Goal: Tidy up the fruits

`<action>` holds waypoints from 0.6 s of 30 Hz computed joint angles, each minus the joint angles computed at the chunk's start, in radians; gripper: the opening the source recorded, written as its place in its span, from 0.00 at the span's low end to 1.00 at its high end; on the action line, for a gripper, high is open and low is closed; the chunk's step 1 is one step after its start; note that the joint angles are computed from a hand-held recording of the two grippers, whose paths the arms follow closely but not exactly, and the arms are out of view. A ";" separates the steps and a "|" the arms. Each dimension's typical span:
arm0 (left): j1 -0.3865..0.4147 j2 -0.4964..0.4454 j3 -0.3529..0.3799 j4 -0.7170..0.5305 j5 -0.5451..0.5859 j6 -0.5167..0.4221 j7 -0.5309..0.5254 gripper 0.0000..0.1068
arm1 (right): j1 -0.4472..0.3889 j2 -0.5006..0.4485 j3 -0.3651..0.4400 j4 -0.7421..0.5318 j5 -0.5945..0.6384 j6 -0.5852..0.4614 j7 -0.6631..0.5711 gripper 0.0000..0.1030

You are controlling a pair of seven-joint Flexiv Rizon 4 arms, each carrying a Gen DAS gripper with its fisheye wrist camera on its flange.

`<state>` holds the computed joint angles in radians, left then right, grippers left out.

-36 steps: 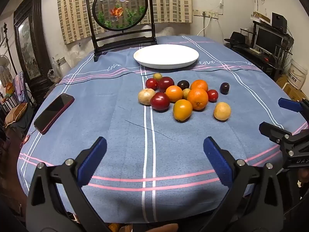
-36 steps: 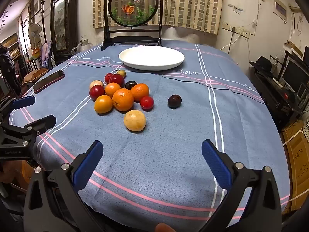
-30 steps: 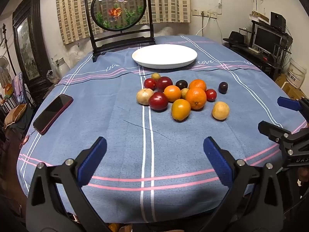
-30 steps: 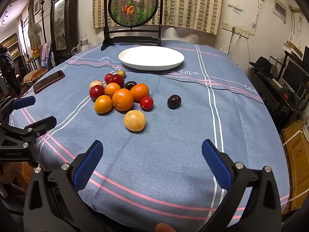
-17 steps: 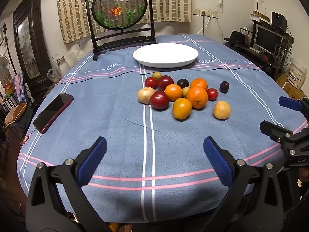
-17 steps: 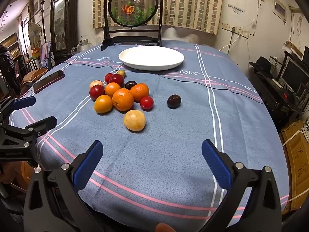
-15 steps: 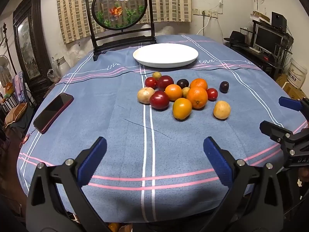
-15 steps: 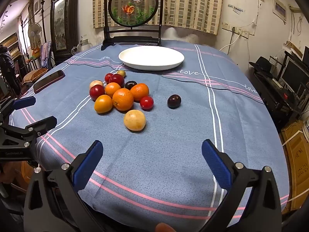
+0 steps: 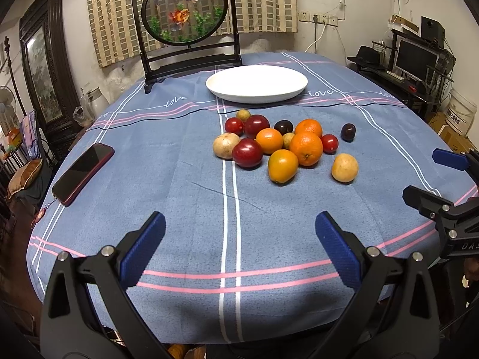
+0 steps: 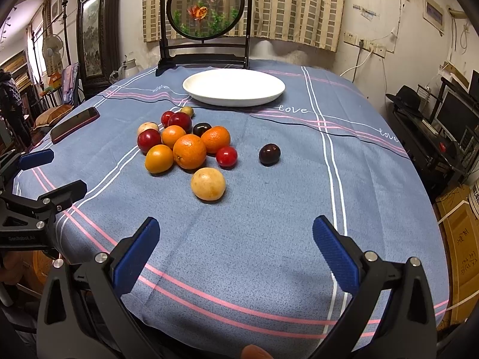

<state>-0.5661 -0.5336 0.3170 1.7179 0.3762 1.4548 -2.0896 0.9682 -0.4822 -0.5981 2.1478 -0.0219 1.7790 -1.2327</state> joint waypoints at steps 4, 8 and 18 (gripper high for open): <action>0.003 0.001 -0.004 0.000 0.001 -0.001 0.002 0.94 | -0.004 0.001 0.004 0.001 -0.001 0.001 -0.003 0.99; 0.003 0.001 -0.003 0.000 0.002 -0.003 0.000 0.94 | 0.001 0.001 0.000 0.001 0.000 0.000 -0.003 0.99; 0.009 0.004 -0.006 -0.003 0.015 -0.021 -0.013 0.94 | 0.006 0.002 -0.006 0.001 -0.006 -0.005 0.002 0.99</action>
